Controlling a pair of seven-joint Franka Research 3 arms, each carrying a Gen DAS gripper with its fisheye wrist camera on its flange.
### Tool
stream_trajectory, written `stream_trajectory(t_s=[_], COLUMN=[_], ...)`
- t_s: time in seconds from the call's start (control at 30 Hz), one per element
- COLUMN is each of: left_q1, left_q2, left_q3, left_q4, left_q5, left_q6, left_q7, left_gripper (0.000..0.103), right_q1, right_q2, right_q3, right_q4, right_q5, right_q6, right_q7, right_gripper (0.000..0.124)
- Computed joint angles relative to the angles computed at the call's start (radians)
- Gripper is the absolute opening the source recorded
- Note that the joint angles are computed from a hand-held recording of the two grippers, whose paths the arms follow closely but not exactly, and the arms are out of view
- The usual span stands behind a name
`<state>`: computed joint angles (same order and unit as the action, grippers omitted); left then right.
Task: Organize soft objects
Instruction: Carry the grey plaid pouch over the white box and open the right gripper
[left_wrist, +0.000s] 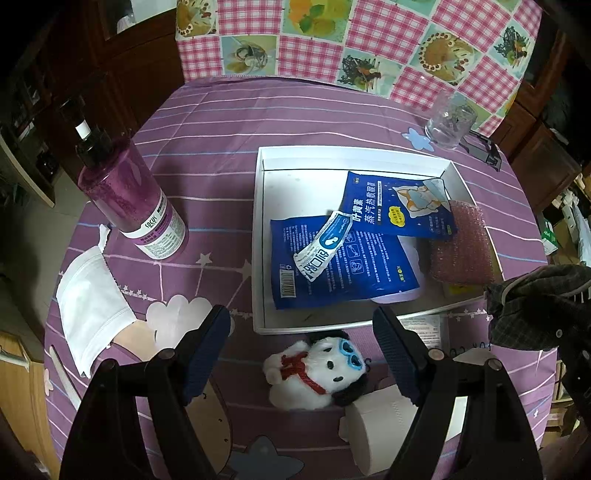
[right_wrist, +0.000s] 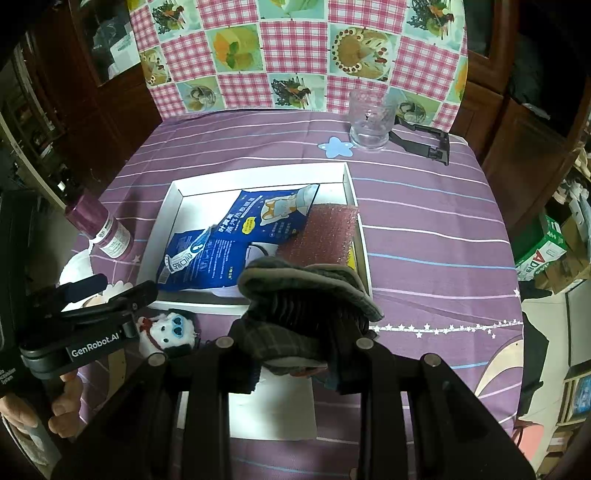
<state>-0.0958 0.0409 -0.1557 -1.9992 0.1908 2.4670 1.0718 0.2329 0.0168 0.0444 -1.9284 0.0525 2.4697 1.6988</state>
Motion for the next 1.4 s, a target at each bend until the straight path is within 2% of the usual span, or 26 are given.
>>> stream_trajectory(t_s=[0.47,0.7,0.83,1.0,1.1,1.27,1.4], left_q1=[-0.001,0.000,0.003,0.010,0.014,0.022,0.026], left_q2=[-0.002,0.004,0.002,0.001,-0.003,-0.015,-0.020], left_q3=[-0.002,-0.003,0.000,0.004,0.007,0.011,0.014], left_q4=[-0.001,0.004,0.000,-0.007,-0.009,-0.025,-0.029], left_q5=[-0.004,-0.042,-0.041,-0.053,-0.047,-0.061,-0.054], left_q6=[0.001,0.012,0.019,0.023,0.020,0.035,0.029], left_q7=[0.001,0.042,0.040,0.046,0.031,0.043,0.032], left_gripper=[0.080,0.080,0.080,0.080,0.080,0.080,0.080], right_q1=[0.000,-0.006,0.005,0.006,0.014,0.003,0.031], right_q2=[-0.002,-0.004,0.032,0.103,0.157,0.291,0.387], right_q3=[-0.001,0.000,0.007,0.011,0.012,0.030,0.030], right_q4=[0.005,0.027,0.070,0.176,0.254,0.435,0.557], right_q5=[-0.006,0.173,0.147,0.216,0.205,0.292,0.261], right_q6=[-0.006,-0.023,-0.045,-0.137,-0.178,-0.326,-0.406], right_q7=[-0.003,-0.160,-0.158,-0.229,-0.245,-0.302,-0.293], right_gripper=[0.030,0.030,0.030,0.030,0.030,0.030,0.030])
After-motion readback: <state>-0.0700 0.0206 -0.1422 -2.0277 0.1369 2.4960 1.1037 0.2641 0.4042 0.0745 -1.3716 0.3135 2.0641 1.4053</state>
